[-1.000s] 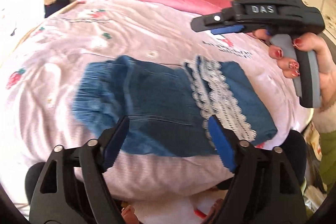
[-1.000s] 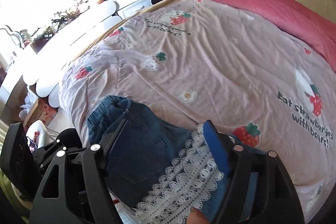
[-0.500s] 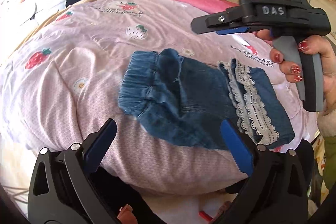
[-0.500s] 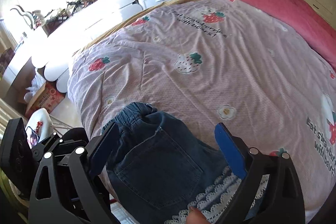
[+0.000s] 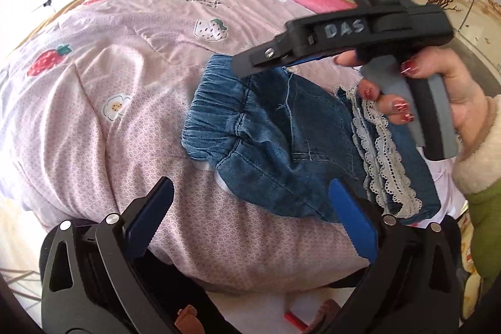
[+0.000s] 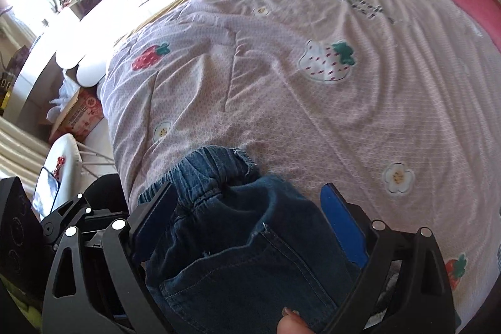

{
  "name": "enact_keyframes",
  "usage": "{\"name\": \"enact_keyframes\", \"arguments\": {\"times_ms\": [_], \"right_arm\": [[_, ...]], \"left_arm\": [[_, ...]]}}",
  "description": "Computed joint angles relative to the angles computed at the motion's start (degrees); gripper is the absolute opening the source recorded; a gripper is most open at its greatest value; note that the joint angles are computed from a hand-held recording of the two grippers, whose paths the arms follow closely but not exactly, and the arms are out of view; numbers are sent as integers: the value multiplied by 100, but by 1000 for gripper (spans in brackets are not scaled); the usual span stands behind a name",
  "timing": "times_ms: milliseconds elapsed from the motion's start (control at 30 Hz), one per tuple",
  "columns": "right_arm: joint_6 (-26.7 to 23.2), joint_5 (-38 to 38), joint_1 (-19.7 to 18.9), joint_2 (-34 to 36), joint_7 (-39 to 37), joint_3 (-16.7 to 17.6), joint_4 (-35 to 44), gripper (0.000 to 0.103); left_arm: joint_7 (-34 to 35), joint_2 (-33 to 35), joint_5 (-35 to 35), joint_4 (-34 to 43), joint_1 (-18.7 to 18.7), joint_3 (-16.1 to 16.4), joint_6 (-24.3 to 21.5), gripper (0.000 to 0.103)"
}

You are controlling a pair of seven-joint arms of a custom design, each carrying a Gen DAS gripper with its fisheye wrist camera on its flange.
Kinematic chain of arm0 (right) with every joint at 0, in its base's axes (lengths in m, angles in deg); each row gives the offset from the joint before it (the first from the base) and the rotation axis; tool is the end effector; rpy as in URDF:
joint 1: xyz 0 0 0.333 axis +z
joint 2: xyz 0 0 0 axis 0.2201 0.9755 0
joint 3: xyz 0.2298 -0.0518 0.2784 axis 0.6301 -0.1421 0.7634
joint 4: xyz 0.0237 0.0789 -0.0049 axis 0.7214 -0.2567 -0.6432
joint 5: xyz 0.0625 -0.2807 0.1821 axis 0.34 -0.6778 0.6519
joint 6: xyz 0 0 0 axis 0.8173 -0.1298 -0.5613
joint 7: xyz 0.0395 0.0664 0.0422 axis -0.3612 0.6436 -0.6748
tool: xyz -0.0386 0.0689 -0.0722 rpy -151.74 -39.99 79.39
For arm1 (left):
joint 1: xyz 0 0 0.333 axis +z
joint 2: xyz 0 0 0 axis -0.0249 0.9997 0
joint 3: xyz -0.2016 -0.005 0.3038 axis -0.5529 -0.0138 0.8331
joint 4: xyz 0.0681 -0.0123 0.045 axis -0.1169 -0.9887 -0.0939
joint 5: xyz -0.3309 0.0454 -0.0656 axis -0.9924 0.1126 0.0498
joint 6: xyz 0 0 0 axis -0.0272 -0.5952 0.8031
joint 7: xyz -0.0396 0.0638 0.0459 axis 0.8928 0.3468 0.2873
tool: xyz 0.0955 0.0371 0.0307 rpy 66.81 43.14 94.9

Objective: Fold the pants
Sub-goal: 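Grasp the elastic waistband with the right gripper and lift it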

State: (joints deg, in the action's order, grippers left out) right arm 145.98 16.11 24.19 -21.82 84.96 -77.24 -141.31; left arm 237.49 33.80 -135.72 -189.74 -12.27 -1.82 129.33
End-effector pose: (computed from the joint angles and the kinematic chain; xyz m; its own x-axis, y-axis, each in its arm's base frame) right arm 0.6020 0.1935 0.4683 0.4532 -0.8525 -0.2605 -0.8533 -0.3305 -0.4032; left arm 0.4543 -0.1318 0.4332 -0.4409 -0.8462 0.2993 -0.7707 0.1860 -0.6094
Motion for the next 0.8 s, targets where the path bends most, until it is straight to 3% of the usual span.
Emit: {"name": "enact_keyframes", "arguments": {"times_ms": [267, 400, 533, 800], "right_arm": [[-373, 208, -110, 344, -183, 94, 302, 91], [-554, 648, -255, 396, -518, 244, 340, 59], [-474, 918, -276, 220, -841, 237, 159, 41], [-707, 1967, -468, -285, -1732, 155, -177, 35]], "left_arm": [[51, 97, -134, 121, 68, 17, -325, 93], [54, 158, -134, 158, 65, -13, -312, 93], [5, 245, -92, 201, 57, -45, -218, 93], [-156, 408, 27, 331, 76, -114, -129, 91]]}}
